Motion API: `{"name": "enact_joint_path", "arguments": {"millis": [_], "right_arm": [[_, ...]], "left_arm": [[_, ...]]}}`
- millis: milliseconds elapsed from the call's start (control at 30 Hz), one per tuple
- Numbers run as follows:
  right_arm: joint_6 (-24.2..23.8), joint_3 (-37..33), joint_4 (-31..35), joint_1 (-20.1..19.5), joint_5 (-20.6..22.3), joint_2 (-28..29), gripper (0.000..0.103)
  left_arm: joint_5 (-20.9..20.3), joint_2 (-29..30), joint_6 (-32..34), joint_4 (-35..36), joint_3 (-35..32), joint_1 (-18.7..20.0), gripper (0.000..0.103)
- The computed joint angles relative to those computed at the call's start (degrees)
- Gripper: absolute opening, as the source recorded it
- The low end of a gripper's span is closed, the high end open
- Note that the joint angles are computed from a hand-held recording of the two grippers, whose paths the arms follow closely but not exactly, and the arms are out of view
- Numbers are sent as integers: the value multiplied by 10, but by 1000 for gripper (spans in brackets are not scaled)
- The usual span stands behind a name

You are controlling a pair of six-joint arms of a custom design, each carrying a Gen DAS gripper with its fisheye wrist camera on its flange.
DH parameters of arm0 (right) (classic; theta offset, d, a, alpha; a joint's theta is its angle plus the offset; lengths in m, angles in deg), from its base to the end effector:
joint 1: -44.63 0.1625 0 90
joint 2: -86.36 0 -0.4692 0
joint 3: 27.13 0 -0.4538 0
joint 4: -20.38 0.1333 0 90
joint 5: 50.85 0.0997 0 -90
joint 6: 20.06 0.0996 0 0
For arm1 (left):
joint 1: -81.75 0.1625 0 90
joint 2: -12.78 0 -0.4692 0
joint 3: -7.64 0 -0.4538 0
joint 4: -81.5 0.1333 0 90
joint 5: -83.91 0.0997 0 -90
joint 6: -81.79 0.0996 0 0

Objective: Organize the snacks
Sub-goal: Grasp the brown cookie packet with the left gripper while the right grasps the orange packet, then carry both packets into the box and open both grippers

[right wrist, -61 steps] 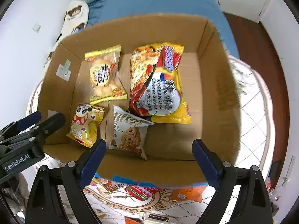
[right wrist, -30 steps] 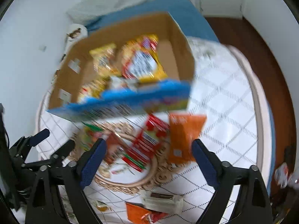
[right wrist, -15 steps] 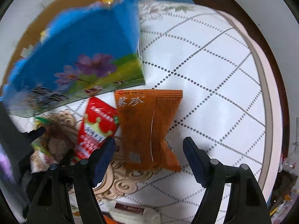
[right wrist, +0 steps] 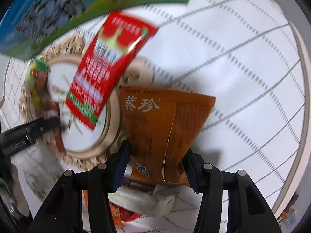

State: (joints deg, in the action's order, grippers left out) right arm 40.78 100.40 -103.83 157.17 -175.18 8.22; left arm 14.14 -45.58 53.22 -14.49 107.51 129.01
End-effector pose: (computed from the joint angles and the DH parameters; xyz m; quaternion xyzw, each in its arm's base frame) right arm 0.2501 -0.4013 0.1717 -0.2739 -0.9075 0.1003 0.3024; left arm -0.2927 -0.5639 0.1272 0.1688 0.9238 0.1465 0.3109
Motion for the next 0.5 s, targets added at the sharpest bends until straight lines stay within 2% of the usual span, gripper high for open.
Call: {"name": "enact_joint_path", "arguments": {"millis": [100, 200, 267, 333, 367, 400, 433, 500], "right_arm": [[12, 7, -18, 0, -3, 0, 59], [22, 13, -28, -1, -7, -7, 63], [9, 13, -32, -16, -14, -14, 65], [20, 11, -30, -12, -20, -8, 65], [23, 11, -28, -12, -26, -6, 65], [24, 5, -24, -14, -34, -2, 63], [30, 3, -16, -10, -44, 2, 56], [32, 6, -24, -2, -49, 5, 55]], "left_arm": [[-12, 8, 13, 11, 2, 6, 68], [7, 18, 39, 15, 8, -9, 69], [19, 19, 42, 4, 21, -24, 69], [26, 11, 29, -9, 35, -37, 66], [36, 6, 24, -18, 44, -43, 55], [39, -2, 24, -26, 56, -47, 52], [42, -11, 25, -33, 68, -50, 52], [44, -15, 20, -35, 70, -61, 52]]}}
